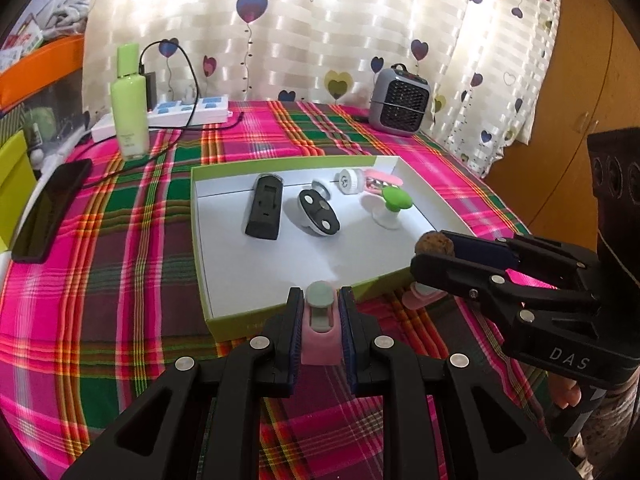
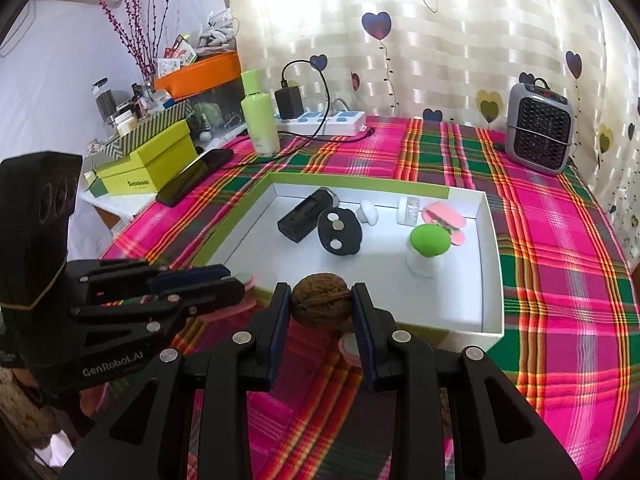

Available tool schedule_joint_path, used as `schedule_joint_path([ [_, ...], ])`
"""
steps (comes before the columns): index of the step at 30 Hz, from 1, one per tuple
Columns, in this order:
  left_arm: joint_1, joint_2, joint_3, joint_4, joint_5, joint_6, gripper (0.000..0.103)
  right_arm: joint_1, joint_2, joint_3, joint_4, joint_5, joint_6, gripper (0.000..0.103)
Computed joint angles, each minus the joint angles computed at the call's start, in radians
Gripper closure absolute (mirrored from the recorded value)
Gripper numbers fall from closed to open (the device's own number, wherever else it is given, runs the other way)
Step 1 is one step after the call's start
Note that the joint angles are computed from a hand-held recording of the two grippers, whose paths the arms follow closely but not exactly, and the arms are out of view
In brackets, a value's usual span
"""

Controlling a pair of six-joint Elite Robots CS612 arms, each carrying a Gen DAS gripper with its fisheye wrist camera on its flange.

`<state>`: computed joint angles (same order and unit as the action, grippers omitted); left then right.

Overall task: Organize objects
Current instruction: 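Carry pink clip and walnut with both grippers over the white box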

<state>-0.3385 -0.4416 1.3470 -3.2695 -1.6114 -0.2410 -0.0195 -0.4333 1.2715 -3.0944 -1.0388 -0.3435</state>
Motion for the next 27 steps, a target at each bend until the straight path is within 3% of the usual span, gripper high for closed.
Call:
schedule_joint_path([
  [23, -0.001, 0.004, 0.030, 0.039, -0.008, -0.030, 0.087, -0.002, -0.005, 0.023, 0.010, 0.002, -0.003, 0.071],
  [27, -0.008, 0.003, 0.030, 0.050, 0.020, -0.007, 0.084, -0.001, -0.005, 0.024, 0.011, 0.003, -0.005, 0.071],
])
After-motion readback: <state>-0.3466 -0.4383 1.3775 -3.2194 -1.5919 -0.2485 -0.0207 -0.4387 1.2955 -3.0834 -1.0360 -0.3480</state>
